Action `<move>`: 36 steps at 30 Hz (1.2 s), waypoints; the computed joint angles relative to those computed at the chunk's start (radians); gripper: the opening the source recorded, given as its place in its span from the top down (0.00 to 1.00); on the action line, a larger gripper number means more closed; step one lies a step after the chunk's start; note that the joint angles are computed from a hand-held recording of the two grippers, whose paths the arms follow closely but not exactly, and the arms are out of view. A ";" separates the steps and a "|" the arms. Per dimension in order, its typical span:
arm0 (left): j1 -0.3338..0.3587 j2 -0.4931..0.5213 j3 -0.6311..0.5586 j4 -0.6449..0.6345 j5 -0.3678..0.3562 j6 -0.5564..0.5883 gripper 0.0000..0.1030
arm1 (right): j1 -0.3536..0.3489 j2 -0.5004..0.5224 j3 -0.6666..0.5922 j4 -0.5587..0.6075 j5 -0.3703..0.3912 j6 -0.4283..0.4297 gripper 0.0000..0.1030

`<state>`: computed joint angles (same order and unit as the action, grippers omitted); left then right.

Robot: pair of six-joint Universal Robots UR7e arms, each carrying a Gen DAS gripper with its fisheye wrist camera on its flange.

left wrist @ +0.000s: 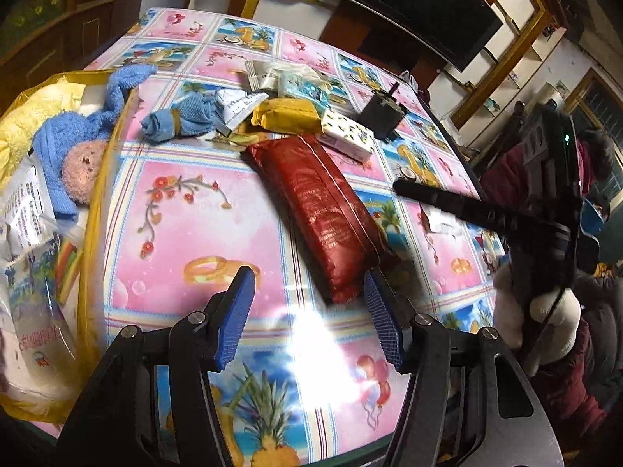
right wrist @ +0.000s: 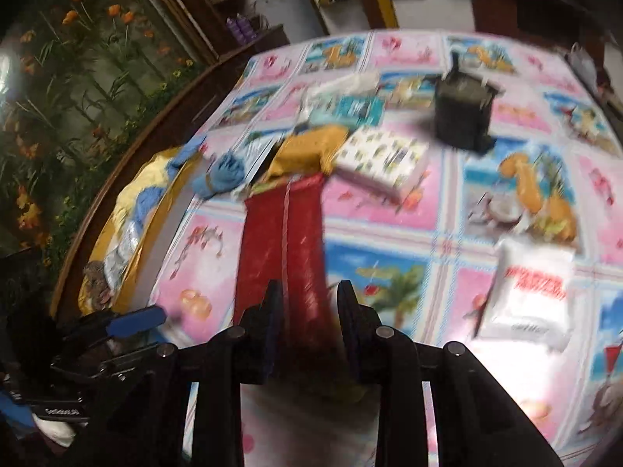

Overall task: Organize soft objects
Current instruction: 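Take the red packet with the left gripper while the right gripper grasps the lemon-print tissue pack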

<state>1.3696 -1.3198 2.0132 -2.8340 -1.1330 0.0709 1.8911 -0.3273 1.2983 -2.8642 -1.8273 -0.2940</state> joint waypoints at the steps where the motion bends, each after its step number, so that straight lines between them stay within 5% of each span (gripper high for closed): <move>1: -0.001 0.008 -0.007 -0.002 0.004 0.002 0.43 | 0.002 0.015 -0.019 -0.063 -0.023 -0.024 0.66; 4: -0.007 0.052 -0.043 0.001 0.019 -0.004 0.43 | 0.004 0.079 -0.122 -0.149 -0.078 -0.088 0.43; 10: -0.001 0.156 -0.138 0.032 0.037 -0.052 0.43 | 0.002 0.234 -0.446 0.069 -0.128 -0.190 0.42; 13: 0.006 0.196 -0.180 0.044 0.056 -0.066 0.43 | -0.005 0.294 -0.566 0.151 -0.161 -0.166 0.42; 17: 0.014 0.224 -0.214 0.061 0.044 -0.073 0.43 | -0.025 0.333 -0.673 0.310 -0.095 -0.093 0.42; 22: 0.010 0.235 -0.218 0.044 0.067 -0.052 0.40 | -0.023 0.317 -0.640 0.364 -0.071 -0.125 0.41; 28: -0.013 0.258 -0.214 0.007 0.150 -0.023 0.31 | 0.011 0.375 -0.677 0.311 -0.221 -0.240 0.36; 30: -0.019 0.264 -0.214 0.000 0.172 -0.022 0.30 | 0.016 0.386 -0.678 0.274 -0.265 -0.230 0.50; 36: -0.038 0.303 -0.234 -0.010 0.248 -0.003 0.23 | 0.000 0.285 -0.517 0.240 -0.237 -0.118 0.50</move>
